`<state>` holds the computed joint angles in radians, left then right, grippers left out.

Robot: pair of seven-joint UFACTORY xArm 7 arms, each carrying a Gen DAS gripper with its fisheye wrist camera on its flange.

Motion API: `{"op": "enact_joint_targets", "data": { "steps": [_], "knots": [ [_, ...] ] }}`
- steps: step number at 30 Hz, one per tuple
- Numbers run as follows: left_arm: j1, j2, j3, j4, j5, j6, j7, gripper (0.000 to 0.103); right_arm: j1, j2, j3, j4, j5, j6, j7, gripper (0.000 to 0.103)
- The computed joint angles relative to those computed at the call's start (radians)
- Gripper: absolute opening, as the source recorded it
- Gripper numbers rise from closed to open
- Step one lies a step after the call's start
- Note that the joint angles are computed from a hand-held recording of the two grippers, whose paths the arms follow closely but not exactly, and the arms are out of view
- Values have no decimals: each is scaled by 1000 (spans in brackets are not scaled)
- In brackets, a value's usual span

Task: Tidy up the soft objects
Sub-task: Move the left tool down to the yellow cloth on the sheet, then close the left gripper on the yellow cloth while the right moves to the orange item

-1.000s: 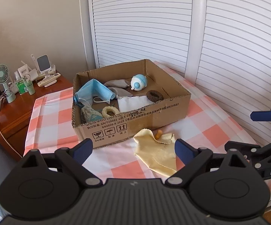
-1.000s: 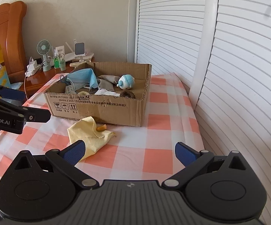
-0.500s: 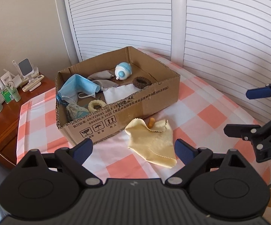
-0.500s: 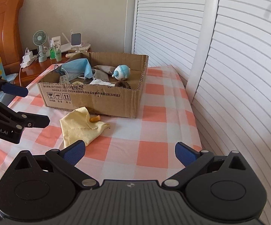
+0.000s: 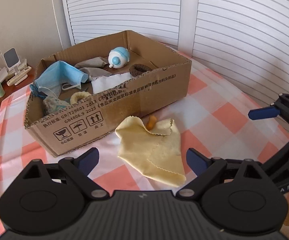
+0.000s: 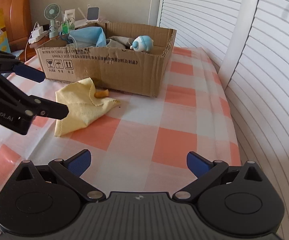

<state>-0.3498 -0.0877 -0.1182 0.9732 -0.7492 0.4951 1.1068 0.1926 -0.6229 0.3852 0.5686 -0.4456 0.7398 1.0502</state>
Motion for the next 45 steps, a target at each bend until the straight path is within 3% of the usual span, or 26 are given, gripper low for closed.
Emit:
{"op": "enact_joint_targets", "data": {
  "steps": [3, 7, 13, 19, 22, 24, 30, 32, 38, 42, 45],
  "knots": [
    [-7, 42, -15, 13, -5, -14, -14, 94, 6, -3, -19, -22, 15, -31, -3, 103],
    [-8, 95, -45, 13, 92, -90, -118, 95, -2, -2, -29, -40, 30, -60, -8, 103],
    [2, 115, -65, 26, 34, -92, -106, 97, -20, 15, -16, -42, 12, -74, -11, 103],
    [-14, 118, -85, 9, 51, -171, -150, 97, -31, 32, -15, -38, -5, -98, -6, 103],
    [-19, 109, -88, -15, 72, -231, -181, 87, -29, 34, -18, -37, -4, -99, -8, 103],
    [-20, 98, -86, -27, 61, -249, -173, 69, -31, 34, -18, -37, -6, -101, -7, 103],
    [-22, 70, -65, -46, 13, -234, -160, 43, -35, 45, -11, -30, -14, -101, 3, 103],
    [-24, 62, -58, -53, -1, -230, -145, 39, -34, 49, -12, -25, -15, -97, 3, 103],
    [-25, 33, -33, -80, -12, -216, -117, 39, -26, 72, -20, 3, -13, -68, -12, 103],
    [-19, 1, -3, -96, -48, -151, -65, 39, -35, 94, -21, 27, -43, -70, -14, 103],
    [-16, -21, 14, -112, -72, -117, -25, 49, -42, 111, -32, 40, -65, -114, -24, 103]
  ]
}}
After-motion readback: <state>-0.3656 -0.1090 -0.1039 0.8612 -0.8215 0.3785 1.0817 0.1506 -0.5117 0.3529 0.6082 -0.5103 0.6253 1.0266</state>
